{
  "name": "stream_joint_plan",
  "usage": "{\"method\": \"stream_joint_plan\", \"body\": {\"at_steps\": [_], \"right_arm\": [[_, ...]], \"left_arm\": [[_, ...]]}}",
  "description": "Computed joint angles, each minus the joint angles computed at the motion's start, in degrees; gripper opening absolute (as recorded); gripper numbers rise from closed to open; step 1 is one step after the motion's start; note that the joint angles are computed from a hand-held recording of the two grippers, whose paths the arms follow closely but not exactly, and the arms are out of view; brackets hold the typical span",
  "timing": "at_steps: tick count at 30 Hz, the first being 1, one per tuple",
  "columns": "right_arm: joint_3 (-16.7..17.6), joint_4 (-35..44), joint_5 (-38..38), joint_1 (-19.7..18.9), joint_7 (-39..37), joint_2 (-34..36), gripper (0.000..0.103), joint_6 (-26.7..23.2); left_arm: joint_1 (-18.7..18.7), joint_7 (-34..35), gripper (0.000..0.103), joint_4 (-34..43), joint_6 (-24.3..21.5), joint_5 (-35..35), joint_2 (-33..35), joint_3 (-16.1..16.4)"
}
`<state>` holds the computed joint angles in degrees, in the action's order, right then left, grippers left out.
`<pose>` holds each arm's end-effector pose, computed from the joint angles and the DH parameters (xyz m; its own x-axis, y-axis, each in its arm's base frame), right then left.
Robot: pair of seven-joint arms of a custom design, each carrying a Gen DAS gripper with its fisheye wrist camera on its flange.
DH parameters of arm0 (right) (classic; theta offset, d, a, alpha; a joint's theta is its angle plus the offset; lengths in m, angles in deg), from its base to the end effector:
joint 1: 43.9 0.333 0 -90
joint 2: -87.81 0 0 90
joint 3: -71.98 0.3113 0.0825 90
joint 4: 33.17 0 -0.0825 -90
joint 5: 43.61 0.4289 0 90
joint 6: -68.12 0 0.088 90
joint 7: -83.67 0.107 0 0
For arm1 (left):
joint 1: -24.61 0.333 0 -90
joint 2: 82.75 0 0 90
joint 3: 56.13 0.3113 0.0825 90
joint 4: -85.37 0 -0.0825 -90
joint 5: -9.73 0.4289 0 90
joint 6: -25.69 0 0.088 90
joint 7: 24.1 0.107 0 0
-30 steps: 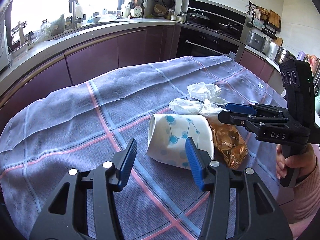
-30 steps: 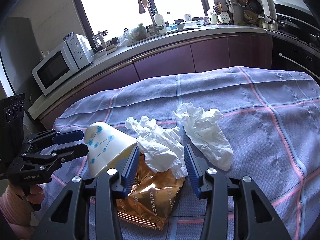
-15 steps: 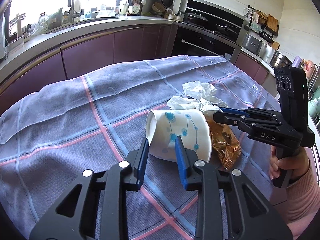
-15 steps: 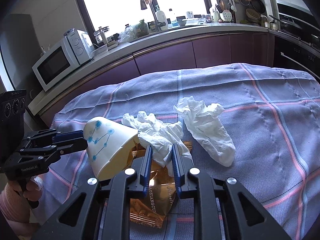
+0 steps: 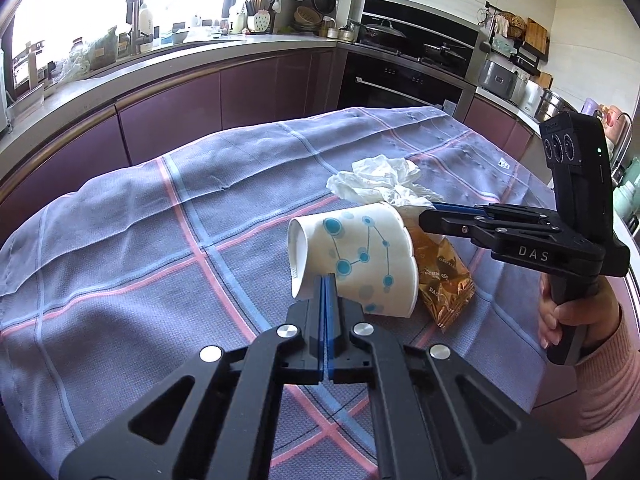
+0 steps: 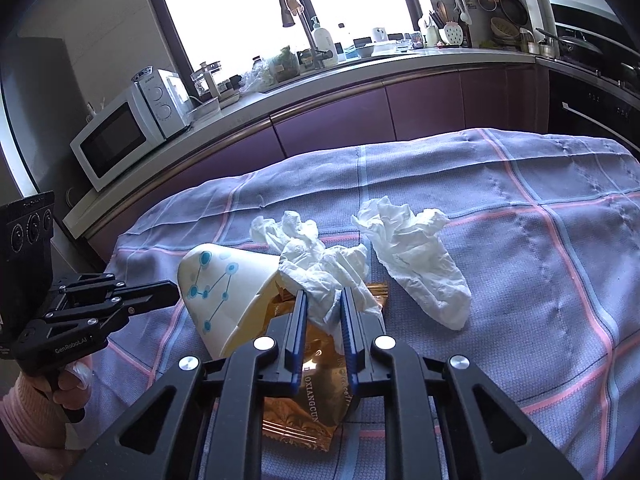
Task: Collect trash
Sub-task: 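Grasp the blue-dotted paper cup rim with the left tool while the right tool grasps a white tissue, then carry the cup and tissue to the teal bin while both tools open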
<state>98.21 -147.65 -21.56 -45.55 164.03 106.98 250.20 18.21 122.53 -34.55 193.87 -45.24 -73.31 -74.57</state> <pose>0.6407 0.2321 0.3701 0.2376 -0.9251 -0.2963 -0.7002 0.0484 -0.7123 0.5995 -0.2144 0.3715 -0.5394 -0.8297 0.1437 -0.6456 0.2979 -0.7032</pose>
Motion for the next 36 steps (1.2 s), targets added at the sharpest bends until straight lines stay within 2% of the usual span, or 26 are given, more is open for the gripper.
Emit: {"method": "stream_joint_plan", "body": {"at_steps": [5, 6, 8, 10, 15, 16, 22, 24, 27, 36], "right_arm": [[3.08, -0.20, 0.87, -2.89, -1.29, 0.29, 0.015, 0.42], [3.53, -0.22, 0.97, -3.32, -1.46, 0.32, 0.015, 0.48], [4.65, -0.24, 1.20, -4.43, -1.93, 0.50, 0.015, 0.47], [5.32, -0.20, 1.36, -5.11, -2.29, 0.68, 0.015, 0.38], [7.19, -0.02, 2.06, -6.91, -3.48, 1.22, 0.015, 0.19], [7.45, 0.01, 2.19, -7.16, -3.74, 1.27, 0.015, 0.19], [8.61, -0.03, 2.94, -8.17, -4.75, 1.37, 0.015, 0.62], [9.79, -0.30, 3.06, -9.23, -5.07, 1.39, 0.015, 1.16], [11.46, -0.67, 2.48, -10.78, -5.00, 1.35, 0.015, 1.78], [16.08, -1.71, -2.77, -14.78, -1.77, 0.95, 0.015, 3.57]], "left_arm": [[-0.40, 0.97, 0.004, -0.97, 2.61, -0.63, -0.84, -0.19], [-0.06, 1.73, 0.007, -0.80, 2.45, -1.73, -0.93, -0.42], [0.12, 2.19, 0.022, -0.34, 2.29, -3.11, -0.93, -0.36], [-0.08, 1.74, 0.024, 0.18, 2.49, -2.43, -0.49, 0.01], [-0.50, -4.23, 0.024, 2.11, 0.87, 4.71, 1.89, 0.78], [-0.10, -4.37, 0.020, 2.42, 0.52, 5.04, 2.26, 0.32], [1.31, -2.60, 0.015, 1.30, 2.56, 3.51, 1.51, -2.00], [1.87, -0.77, 0.015, 0.68, 2.82, 1.39, 0.83, -2.69], [2.58, 4.27, 0.010, -0.22, 1.79, -5.38, -0.84, -3.18], [-0.98, 12.83, 0.006, -4.63, 0.61, -18.54, -6.60, 2.29]]}}
